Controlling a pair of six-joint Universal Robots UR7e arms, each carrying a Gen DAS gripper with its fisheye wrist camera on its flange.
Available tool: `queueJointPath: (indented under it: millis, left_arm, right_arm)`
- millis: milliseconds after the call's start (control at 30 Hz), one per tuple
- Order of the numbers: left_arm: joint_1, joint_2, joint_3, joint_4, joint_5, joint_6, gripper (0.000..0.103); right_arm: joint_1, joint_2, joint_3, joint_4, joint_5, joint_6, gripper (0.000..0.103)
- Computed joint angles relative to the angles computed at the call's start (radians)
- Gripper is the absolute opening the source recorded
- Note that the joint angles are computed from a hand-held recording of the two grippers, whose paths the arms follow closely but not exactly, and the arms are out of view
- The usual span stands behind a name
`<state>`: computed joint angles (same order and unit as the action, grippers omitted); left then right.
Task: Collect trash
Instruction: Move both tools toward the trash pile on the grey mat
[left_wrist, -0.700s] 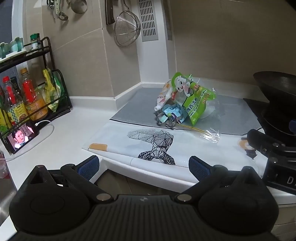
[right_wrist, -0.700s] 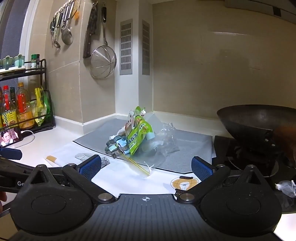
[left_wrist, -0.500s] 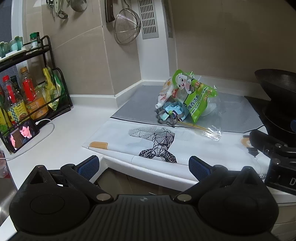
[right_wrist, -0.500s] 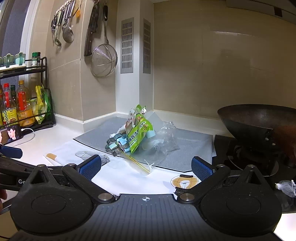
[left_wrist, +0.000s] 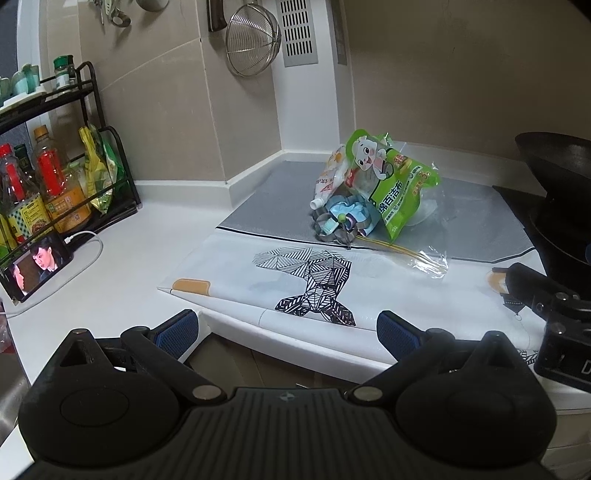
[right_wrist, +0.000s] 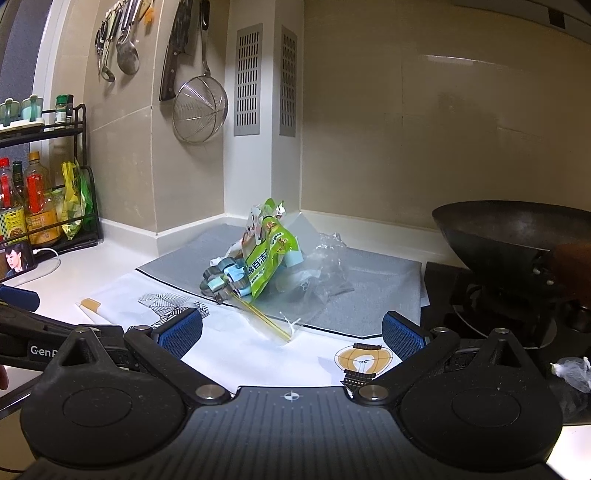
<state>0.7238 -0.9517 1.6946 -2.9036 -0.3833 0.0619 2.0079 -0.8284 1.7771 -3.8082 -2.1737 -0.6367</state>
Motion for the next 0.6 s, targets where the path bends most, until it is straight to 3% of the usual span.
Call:
queueJointPath:
  millis: [367,600]
  left_arm:
    - [0.009,-0.002,-0.008,0.043,-0.003,-0.027,0.103]
    - [0.010,-0.002,-0.009,0.034,-0.005,-0.019,0.103]
  right_arm:
    - [0.009,-0.006,-0.008,0.063,-0.026,0.016,0.103]
    - [-0.002,0.008,-0.018,-0.006,0.023,-0.018,0.103]
